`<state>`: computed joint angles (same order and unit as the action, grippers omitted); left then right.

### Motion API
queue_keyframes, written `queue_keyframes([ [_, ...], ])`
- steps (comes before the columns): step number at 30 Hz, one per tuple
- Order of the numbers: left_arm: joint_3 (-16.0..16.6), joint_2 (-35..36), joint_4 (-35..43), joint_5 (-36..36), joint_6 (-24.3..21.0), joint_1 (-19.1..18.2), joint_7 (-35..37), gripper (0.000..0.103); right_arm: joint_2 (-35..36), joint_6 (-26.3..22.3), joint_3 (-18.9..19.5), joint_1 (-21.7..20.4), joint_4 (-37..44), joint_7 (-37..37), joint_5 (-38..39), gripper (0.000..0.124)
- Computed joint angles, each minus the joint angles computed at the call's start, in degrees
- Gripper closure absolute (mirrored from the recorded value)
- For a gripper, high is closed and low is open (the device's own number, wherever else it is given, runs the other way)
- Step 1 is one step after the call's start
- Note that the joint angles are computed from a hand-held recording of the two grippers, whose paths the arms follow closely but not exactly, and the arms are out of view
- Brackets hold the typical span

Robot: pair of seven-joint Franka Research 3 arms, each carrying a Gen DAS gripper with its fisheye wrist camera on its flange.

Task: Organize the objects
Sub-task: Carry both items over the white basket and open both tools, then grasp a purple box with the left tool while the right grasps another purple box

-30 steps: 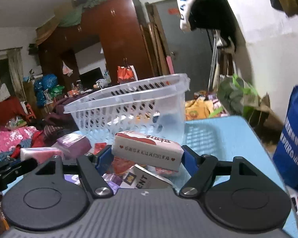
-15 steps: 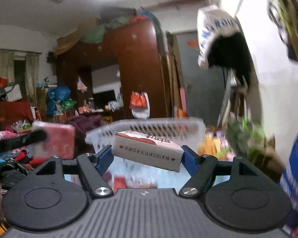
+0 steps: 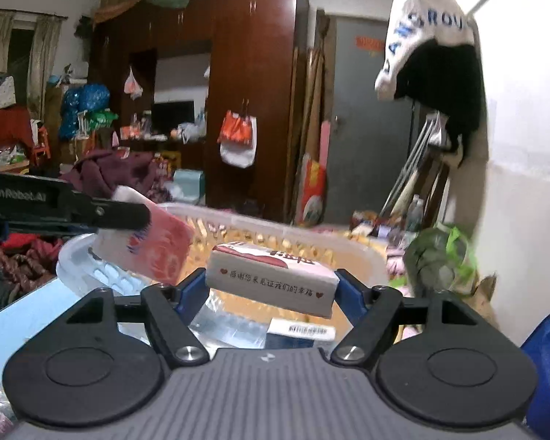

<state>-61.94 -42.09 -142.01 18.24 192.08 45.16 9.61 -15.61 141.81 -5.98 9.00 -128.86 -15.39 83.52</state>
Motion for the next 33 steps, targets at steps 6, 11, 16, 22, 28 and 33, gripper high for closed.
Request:
queue_keyframes([
  [6, 2.8, -14.1, -7.5, -0.3, -0.7, -6.6, -1.6, 0.022, -7.8, -12.8, -6.6, -2.7, -7.9, -3.1, 3.5, 0.021],
  [11, 5.4, -24.0, -16.4, 0.8, -8.1, -20.0, -4.6, 0.013, -14.7, -22.7, -8.7, -6.7, -16.8, -4.8, -5.3, 0.021],
  [16, 8.4, -24.4, -22.8, 1.2, -16.3, -30.6, -10.1, 0.013, -17.6, -16.0, -3.0, -4.4, -20.5, -9.6, -6.0, 0.022],
  [22, 10.9, -24.2, -26.1, 4.2, -14.3, -32.2, -14.6, 0.013, -15.4, -6.1, 0.8, 0.7, -19.3, -9.3, -8.3, 0.055],
  [28, 10.6, -19.2, -23.4, 9.4, -13.8, -31.2, -15.5, 0.013, -18.4, -12.6, -6.5, 0.0, -21.2, -9.8, -9.8, 0.060],
  [33, 9.7, -11.1, -16.2, 14.0, -21.8, -30.0, -13.5, 0.013, -17.2, -19.2, -10.9, -3.9, -19.9, -8.2, -9.2, 0.060],
])
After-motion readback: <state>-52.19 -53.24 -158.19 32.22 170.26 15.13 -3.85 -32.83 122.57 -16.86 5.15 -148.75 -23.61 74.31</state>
